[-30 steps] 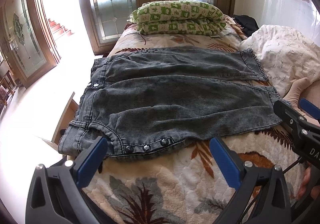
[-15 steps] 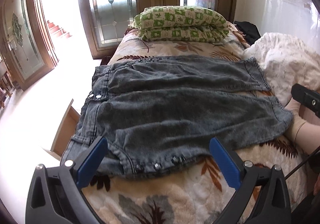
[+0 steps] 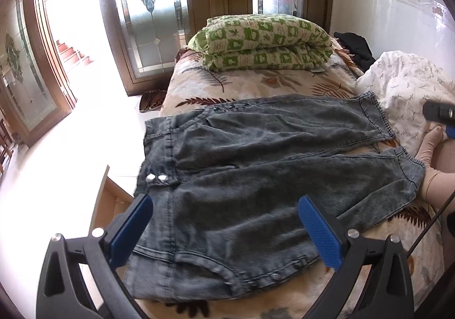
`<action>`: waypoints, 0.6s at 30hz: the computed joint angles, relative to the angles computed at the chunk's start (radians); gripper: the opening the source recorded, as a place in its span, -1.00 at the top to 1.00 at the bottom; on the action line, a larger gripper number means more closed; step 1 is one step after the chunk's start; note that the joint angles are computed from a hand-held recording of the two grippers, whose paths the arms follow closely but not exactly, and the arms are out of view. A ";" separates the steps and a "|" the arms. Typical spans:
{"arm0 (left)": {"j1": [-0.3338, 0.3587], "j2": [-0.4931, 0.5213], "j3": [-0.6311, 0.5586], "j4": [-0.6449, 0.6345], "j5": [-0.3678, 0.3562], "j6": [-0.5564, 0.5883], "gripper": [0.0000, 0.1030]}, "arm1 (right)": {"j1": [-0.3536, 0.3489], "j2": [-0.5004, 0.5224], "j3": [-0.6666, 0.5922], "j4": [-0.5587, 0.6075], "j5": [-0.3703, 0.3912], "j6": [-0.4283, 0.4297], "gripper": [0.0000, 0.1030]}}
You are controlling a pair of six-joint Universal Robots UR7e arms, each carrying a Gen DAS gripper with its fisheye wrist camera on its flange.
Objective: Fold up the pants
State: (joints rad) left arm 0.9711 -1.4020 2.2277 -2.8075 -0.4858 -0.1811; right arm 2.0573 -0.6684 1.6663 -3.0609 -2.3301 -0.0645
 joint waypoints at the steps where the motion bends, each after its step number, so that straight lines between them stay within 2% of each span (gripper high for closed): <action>1: 0.006 -0.010 0.003 -0.011 -0.008 0.017 -1.00 | 0.008 0.004 -0.013 0.021 -0.014 0.022 -1.00; 6: 0.044 -0.067 0.013 -0.053 -0.060 0.098 -1.00 | 0.071 0.036 -0.102 0.125 -0.088 0.083 -1.00; 10: 0.054 -0.117 0.029 -0.083 -0.069 0.151 -1.00 | 0.143 0.051 -0.199 0.233 -0.107 0.140 -1.00; 11: 0.055 -0.129 0.031 -0.077 -0.061 0.151 -1.00 | 0.153 0.052 -0.218 0.247 -0.097 0.142 -1.00; 14: 0.053 -0.161 0.029 -0.006 -0.030 0.106 -1.00 | 0.185 0.046 -0.288 0.295 0.003 0.165 -1.00; 16: 0.054 -0.191 0.028 0.077 -0.015 0.036 -1.00 | 0.193 0.047 -0.340 0.308 0.097 0.161 -1.00; 18: 0.066 -0.223 0.022 0.166 -0.027 -0.047 -1.00 | 0.187 0.063 -0.389 0.320 0.149 0.146 -1.00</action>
State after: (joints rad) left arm 1.0367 -1.6250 2.2500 -2.6420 -0.5131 -0.2277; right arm 2.2446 -0.6051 1.2775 -2.7407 -2.1812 0.0819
